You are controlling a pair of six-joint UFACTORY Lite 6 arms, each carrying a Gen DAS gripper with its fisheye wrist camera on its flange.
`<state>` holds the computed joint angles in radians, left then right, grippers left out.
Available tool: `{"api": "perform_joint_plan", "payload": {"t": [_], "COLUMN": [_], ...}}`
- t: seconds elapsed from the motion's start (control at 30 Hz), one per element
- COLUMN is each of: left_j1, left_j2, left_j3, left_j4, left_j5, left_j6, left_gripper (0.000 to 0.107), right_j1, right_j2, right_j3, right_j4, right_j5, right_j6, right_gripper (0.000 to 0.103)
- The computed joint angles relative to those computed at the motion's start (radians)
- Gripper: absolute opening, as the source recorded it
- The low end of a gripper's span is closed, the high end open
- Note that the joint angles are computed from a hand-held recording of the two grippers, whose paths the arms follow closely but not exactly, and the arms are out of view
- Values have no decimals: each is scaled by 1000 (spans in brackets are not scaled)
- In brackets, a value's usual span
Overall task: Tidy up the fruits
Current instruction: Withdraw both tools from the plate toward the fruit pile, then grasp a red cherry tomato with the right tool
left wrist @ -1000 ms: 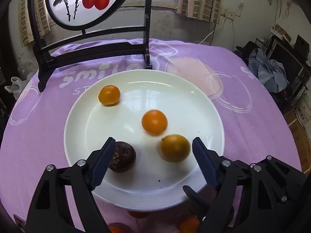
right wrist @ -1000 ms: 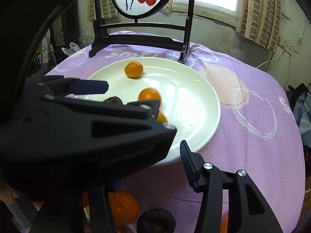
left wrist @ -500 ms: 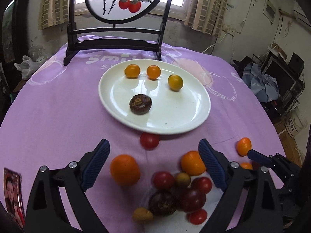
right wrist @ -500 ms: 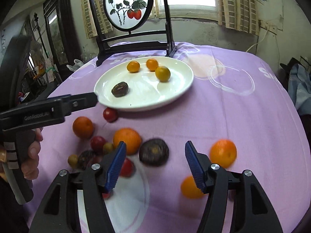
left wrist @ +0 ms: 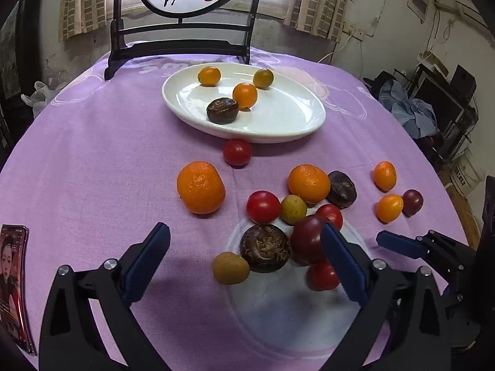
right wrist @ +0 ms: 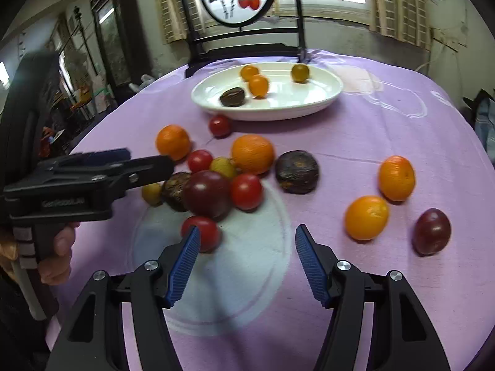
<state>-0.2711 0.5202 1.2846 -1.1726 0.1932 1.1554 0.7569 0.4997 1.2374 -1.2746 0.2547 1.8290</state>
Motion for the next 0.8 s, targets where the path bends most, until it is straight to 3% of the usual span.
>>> {"api": "perform_joint_plan", "payload": {"t": [0.33, 0.47, 0.6, 0.63, 0.67, 0.8], "left_j1": [23, 22, 46, 48, 48, 38], "left_j2": [6, 9, 23, 28, 33, 49], "left_j3": [19, 22, 41, 46, 51, 67], "left_j4": [97, 186, 196, 227, 267, 465], "left_j5": [20, -7, 24, 26, 27, 25], "left_j6": [-132, -211, -239, -271, -311, -502], "left_gripper": [96, 96, 98, 98, 98, 98], "right_j1": [20, 21, 54, 57, 63, 34], "right_j2": [79, 139, 229, 241, 248, 179], "right_j3": [88, 186, 327, 343, 354, 245], "right_j4": [206, 452, 519, 505, 480, 397], "right_j5": [-30, 7, 113, 129, 152, 79], "right_j6": [-224, -463, -576, -566, -542, -432], "right_gripper": [64, 63, 50, 34, 29, 28]}}
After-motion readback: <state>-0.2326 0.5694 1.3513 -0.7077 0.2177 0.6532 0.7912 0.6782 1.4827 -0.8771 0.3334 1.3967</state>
